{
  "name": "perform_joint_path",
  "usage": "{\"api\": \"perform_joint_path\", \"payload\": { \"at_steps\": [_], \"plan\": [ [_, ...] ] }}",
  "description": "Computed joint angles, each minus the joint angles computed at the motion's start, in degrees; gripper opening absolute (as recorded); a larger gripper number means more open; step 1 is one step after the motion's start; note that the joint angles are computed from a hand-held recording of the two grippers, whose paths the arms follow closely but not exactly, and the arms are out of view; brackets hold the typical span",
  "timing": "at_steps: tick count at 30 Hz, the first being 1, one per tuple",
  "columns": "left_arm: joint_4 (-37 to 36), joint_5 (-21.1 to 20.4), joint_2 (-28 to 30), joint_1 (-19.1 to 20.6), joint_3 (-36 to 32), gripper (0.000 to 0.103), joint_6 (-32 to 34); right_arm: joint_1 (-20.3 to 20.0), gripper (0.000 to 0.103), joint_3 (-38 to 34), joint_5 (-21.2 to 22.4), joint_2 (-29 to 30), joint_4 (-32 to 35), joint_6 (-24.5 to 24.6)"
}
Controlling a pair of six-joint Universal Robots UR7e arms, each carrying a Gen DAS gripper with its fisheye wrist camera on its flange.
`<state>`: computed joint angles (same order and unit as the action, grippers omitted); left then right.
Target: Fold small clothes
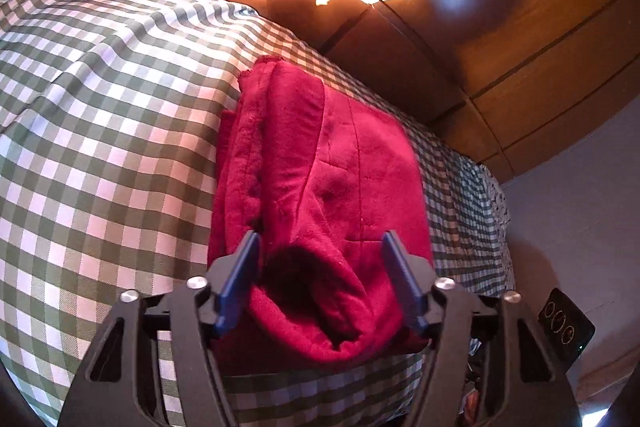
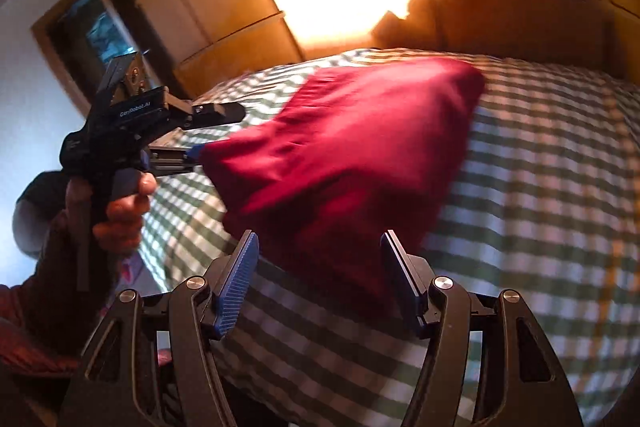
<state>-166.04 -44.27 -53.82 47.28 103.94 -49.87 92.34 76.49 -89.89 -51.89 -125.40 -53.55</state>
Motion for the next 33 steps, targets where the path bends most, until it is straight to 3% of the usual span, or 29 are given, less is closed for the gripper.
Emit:
{"api": "perform_joint_path", "payload": {
  "at_steps": [3, 9, 13, 16, 19, 20, 21, 22, 24, 29, 31, 33],
  "plan": [
    [8.7, 3.6, 1.0, -0.3, -2.4, 0.022, -3.2, -0.8, 0.062, 2.3, -1.1, -0.7, -2.3, -1.1],
    [2.7, 8.6, -0.4, -3.5, 2.4, 0.016, -2.5, 0.4, 0.038, 4.5, -0.2, -0.3, -5.4, -2.9],
    [10.0, 9.9, -0.2, -3.7, 4.9, 0.016, -11.5, 0.5, 0.034, 6.8, -6.9, 1.0, -8.7, -6.3],
    [6.8, 10.3, 0.6, -3.3, 7.1, 0.019, -13.8, -0.3, 0.034, 8.4, -5.7, 0.6, -10.6, -7.9],
    [11.0, 12.8, 0.1, -4.6, 6.2, 0.027, -15.7, 0.4, 0.034, 8.2, -6.9, 0.6, -10.2, -7.7],
    [13.9, 14.3, -0.1, -5.2, 5.5, 0.034, -16.4, 0.5, 0.034, 7.9, -7.3, 0.5, -9.5, -8.1],
    [17.8, 16.3, -0.1, -5.7, 4.5, 0.048, -18.0, 0.8, 0.034, 6.7, -7.5, 0.6, -7.4, -7.5],
    [23.3, 19.2, -0.2, -6.4, 3.4, 0.052, -20.6, 0.9, 0.04, 5.3, -7.2, 0.8, -5.1, -6.5],
    [29.8, 22.7, -0.3, -7.1, 1.8, 0.055, -22.1, 1.2, 0.043, 3.4, -6.0, 1.0, -4.1, -5.0],
    [36.8, 25.6, 1.0, -6.3, -2.6, 0.056, -21.5, 2.8, 0.044, -1.1, -3.7, 3.5, -7.0, -1.4],
    [41.0, 26.2, 2.1, -5.7, -4.9, 0.057, -21.9, 3.8, 0.059, -2.9, -4.6, 5.8, -11.7, -0.3],
    [47.0, 27.1, 3.1, -5.3, -7.0, 0.057, -24.8, 4.7, 0.06, -5.9, -5.2, 8.6, -13.1, 1.3]
  ]
}}
